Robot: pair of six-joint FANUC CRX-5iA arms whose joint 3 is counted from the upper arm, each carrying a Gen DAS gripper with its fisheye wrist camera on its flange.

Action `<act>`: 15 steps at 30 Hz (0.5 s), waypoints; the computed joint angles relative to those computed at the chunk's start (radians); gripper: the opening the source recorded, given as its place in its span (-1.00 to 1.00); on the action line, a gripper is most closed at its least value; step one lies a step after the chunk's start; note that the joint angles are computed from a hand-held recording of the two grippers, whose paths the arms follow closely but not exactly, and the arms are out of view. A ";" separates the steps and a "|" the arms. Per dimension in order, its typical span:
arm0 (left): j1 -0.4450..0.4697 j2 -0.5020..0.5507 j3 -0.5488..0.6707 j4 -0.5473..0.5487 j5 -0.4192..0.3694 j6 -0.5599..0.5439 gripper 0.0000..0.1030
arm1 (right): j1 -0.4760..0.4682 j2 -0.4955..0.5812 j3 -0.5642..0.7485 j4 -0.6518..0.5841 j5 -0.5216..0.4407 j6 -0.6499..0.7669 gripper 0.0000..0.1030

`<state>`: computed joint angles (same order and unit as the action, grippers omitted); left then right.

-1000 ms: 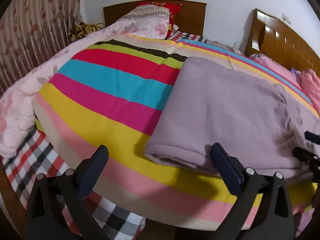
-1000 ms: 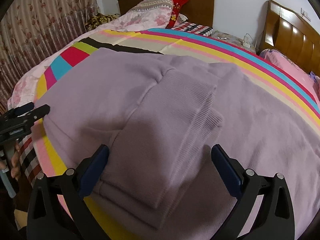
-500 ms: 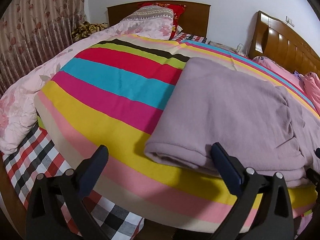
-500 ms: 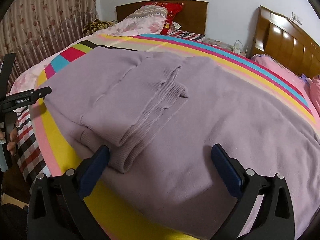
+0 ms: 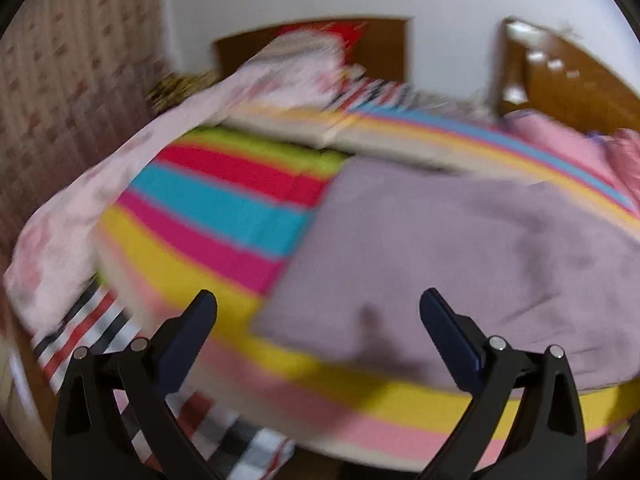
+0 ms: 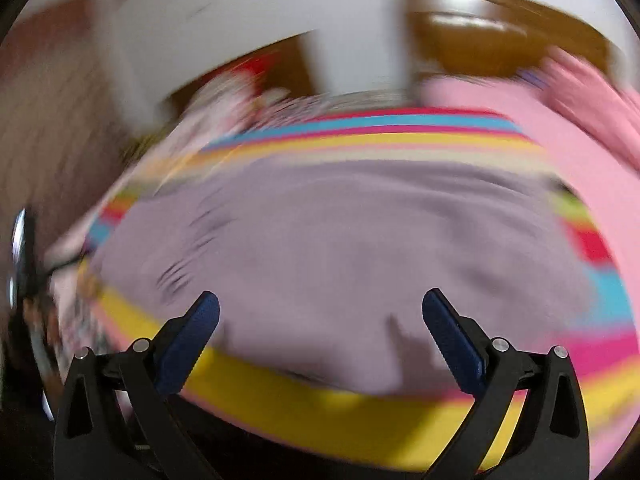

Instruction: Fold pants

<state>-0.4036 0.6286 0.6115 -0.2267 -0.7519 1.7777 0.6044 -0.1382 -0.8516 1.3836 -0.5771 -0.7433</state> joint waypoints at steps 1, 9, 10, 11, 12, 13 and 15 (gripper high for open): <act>-0.004 -0.002 -0.010 0.045 0.029 -0.054 0.97 | 0.027 -0.086 -0.076 -0.039 -0.066 -0.114 0.91; -0.091 0.139 0.142 0.268 0.048 -0.379 0.97 | 0.119 -0.378 -0.298 -0.269 -0.157 -0.371 0.91; -0.103 0.172 0.199 0.229 0.009 -0.362 0.97 | 0.117 -0.380 -0.296 -0.267 -0.164 -0.363 0.91; -0.106 0.203 0.249 0.219 -0.036 -0.354 0.97 | 0.096 -0.380 -0.296 -0.248 -0.142 -0.356 0.91; -0.104 0.231 0.291 0.217 -0.082 -0.337 0.97 | 0.066 -0.380 -0.300 -0.216 -0.104 -0.357 0.91; -0.100 0.258 0.331 0.223 -0.126 -0.323 0.97 | 0.023 -0.367 -0.295 -0.186 -0.049 -0.350 0.91; -0.084 0.305 0.394 0.250 -0.210 -0.320 0.97 | -0.049 -0.330 -0.279 -0.155 0.055 -0.341 0.91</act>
<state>-0.4880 0.9340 1.0050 0.0236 -0.9620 1.4579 0.5549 -0.4679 -1.1301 1.2287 -0.5225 -1.0847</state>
